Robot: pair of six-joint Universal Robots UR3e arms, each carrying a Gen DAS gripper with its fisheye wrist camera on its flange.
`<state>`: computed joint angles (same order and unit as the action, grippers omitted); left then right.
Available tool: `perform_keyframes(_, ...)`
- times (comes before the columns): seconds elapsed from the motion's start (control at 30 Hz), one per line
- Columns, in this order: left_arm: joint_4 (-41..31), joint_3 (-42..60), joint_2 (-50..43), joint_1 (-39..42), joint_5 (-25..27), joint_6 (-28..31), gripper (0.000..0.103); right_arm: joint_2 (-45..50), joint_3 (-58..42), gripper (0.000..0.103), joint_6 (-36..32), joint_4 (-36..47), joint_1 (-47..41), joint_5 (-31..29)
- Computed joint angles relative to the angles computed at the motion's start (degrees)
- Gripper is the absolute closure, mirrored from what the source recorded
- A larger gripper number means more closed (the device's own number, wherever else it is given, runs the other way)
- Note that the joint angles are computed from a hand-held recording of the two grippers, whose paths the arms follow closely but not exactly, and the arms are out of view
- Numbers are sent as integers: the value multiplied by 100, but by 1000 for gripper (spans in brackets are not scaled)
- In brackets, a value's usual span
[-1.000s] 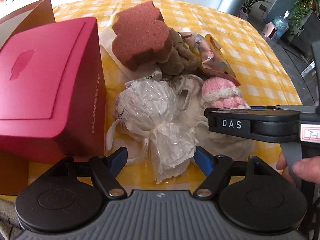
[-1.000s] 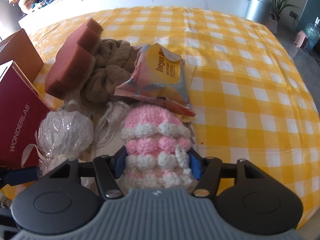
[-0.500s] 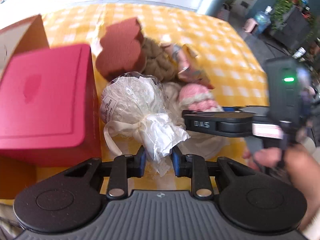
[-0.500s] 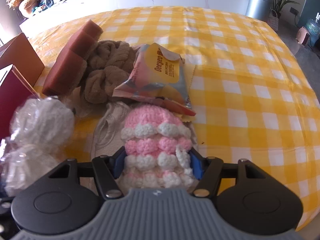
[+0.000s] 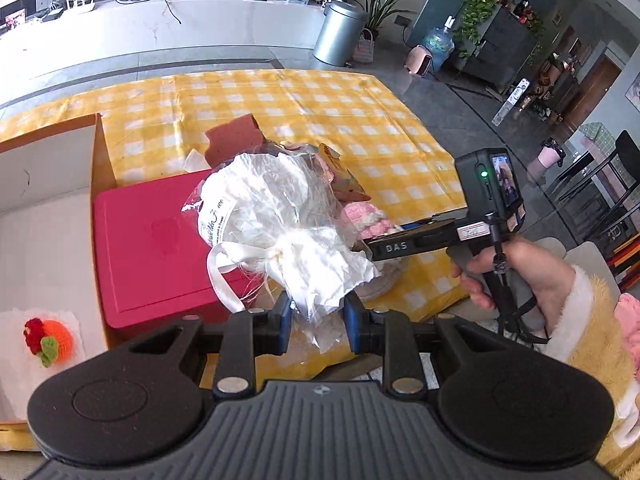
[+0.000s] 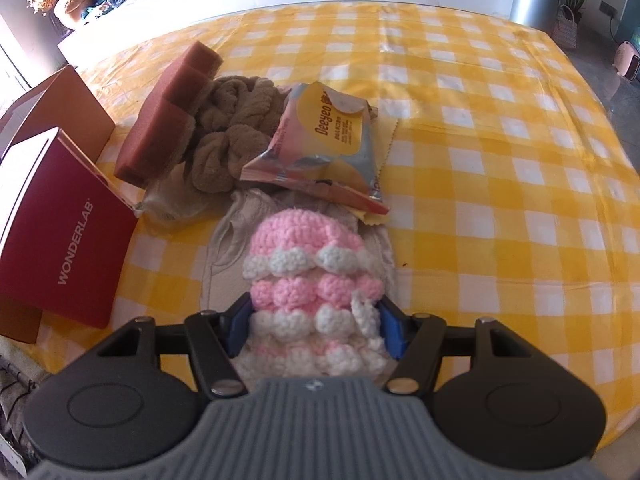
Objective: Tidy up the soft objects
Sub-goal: 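Lift and carry the hat and plastic bundle over the white box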
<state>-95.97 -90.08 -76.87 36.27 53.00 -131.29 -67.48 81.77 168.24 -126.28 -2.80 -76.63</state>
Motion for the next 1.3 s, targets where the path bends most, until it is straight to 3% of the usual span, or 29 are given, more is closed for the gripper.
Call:
perform_keyframes(0.33, -541, 18, 52, 736, -216, 468, 73, -1052, 756, 40, -206, 463, -636, 1339)
perform_keyframes(0.67, -1549, 216, 132, 1474, -745, 1321, 73, -1074, 916, 40, 219, 201, -511, 2305)
perform_keyframes(0.8, -2082, 490, 50, 1924, -988, 1550, 73, -1066, 684, 40, 494, 111, -214, 2378)
perform_keyframes(1.07, -3503, 1291, 92, 3787, -2143, 2248, 73, -1093, 193, 40, 1307, -493, 605, 2616)
perform_keyframes(1.2, -3452, 1466, -50, 4246, -2252, 2222, 73, -550, -720, 40, 1787, -627, 1300, 2531)
perform_keyframes(1.3, -2615, 842, 117, 4517, -2248, 1909, 72, 112, -1571, 40, 2262, -740, 1973, 2057)
